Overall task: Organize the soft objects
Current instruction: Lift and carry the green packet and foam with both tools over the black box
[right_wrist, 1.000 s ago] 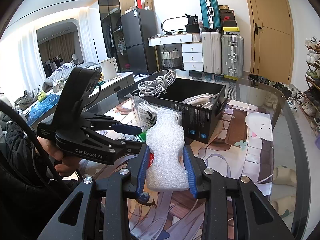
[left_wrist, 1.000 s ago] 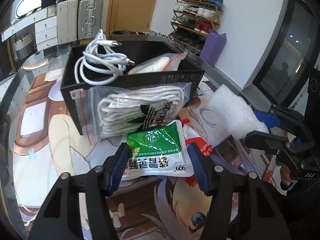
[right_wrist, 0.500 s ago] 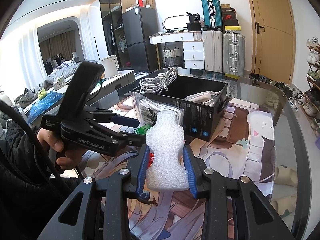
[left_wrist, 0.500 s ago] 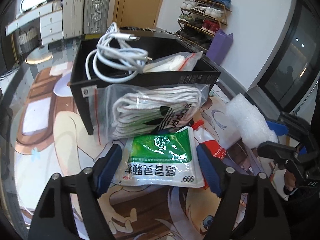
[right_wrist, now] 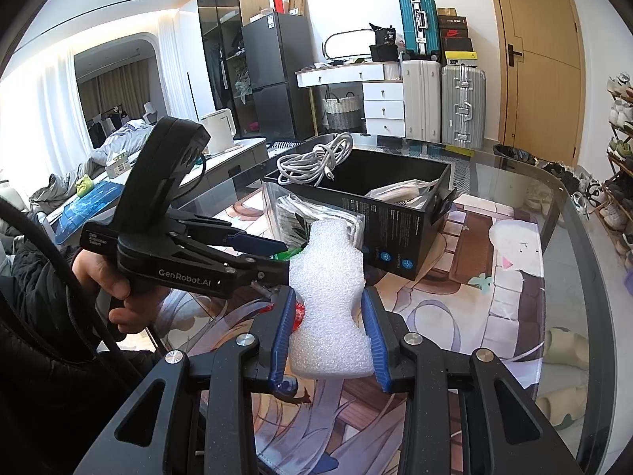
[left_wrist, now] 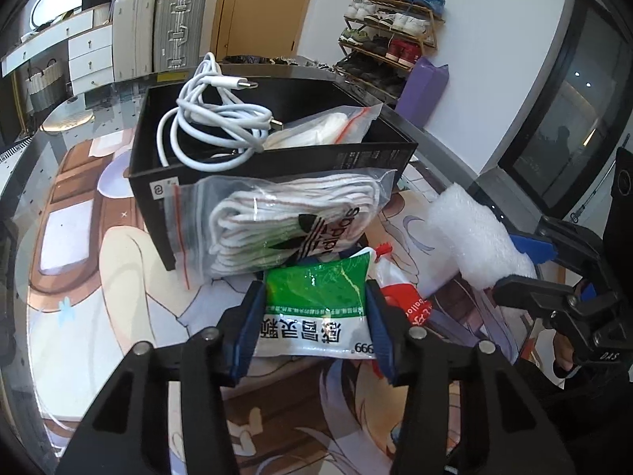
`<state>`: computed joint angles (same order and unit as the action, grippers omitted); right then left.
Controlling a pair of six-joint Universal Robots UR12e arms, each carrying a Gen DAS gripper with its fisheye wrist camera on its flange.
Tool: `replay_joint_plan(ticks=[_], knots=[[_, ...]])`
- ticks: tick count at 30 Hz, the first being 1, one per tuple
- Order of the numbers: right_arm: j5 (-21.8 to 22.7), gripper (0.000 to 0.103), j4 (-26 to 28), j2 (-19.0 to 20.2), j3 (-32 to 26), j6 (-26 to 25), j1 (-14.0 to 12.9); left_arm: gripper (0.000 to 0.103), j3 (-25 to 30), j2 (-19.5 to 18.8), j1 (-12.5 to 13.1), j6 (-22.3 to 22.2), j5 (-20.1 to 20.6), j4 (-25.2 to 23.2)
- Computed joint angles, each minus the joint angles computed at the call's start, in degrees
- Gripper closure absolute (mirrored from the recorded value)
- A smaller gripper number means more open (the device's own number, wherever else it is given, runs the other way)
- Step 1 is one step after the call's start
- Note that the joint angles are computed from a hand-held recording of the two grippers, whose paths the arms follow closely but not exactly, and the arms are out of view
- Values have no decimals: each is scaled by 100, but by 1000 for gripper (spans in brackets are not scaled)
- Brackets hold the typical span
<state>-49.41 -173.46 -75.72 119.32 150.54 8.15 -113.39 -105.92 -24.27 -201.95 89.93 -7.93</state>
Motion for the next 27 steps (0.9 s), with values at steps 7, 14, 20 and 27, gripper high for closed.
replay_joint_plan(ticks=[7, 14, 20, 27], knots=[[3, 68, -53, -28, 11, 32, 1, 57, -83, 76, -22, 40, 80, 68], [41, 68, -99, -56, 28, 18, -5, 57, -273, 221, -34, -20, 149, 231], [45, 68, -142, -59, 20, 21, 5, 57, -372, 341, -66, 7, 241, 385], [79, 68, -228, -91, 36, 48, 3, 57, -407, 441, -135, 35, 307, 501]])
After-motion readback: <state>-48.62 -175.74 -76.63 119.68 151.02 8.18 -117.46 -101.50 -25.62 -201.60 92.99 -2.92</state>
